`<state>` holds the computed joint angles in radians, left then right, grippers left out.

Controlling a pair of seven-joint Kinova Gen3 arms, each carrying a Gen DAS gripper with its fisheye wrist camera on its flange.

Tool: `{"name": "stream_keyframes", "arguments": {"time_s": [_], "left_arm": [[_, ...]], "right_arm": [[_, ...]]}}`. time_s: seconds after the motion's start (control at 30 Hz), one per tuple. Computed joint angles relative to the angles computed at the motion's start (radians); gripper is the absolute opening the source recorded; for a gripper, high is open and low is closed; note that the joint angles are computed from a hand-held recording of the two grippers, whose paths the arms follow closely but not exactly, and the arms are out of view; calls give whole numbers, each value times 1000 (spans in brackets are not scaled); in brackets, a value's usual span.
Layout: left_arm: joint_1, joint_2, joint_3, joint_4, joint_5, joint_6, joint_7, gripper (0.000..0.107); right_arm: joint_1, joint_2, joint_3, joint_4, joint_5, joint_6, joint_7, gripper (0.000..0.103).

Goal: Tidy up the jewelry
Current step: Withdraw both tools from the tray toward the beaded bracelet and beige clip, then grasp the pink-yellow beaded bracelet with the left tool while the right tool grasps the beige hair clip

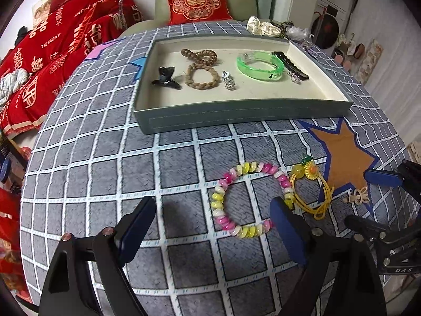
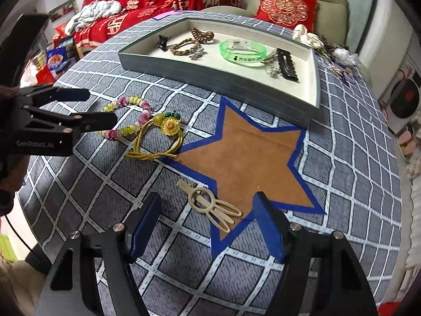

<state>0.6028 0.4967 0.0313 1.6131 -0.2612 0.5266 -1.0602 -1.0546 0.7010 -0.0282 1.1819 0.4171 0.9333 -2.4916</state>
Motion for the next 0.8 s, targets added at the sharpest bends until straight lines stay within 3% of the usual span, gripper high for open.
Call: {"name": "stream_keyframes", "arguments": {"time_s": [0.37, 0.67, 0.7, 0.73, 0.8], "left_arm": [[14, 17, 11, -18, -9, 9, -35, 78], [7, 10, 44, -22, 13, 15, -113, 41], [8, 9, 46, -21, 16, 15, -120, 34], [9, 7, 45, -19, 17, 14, -124, 20], [23, 4, 35, -16, 12, 15, -120, 17]], "right_arm": [[2, 14, -6, -31, -8, -1, 55, 55], [-8, 35, -10, -93, -39, 65, 69, 31], [-10, 36, -11, -98, -41, 71, 69, 30], [-12, 38, -11, -104, -44, 77, 70, 24], [-23, 44, -3, -119, -43, 97, 57, 21]]}}
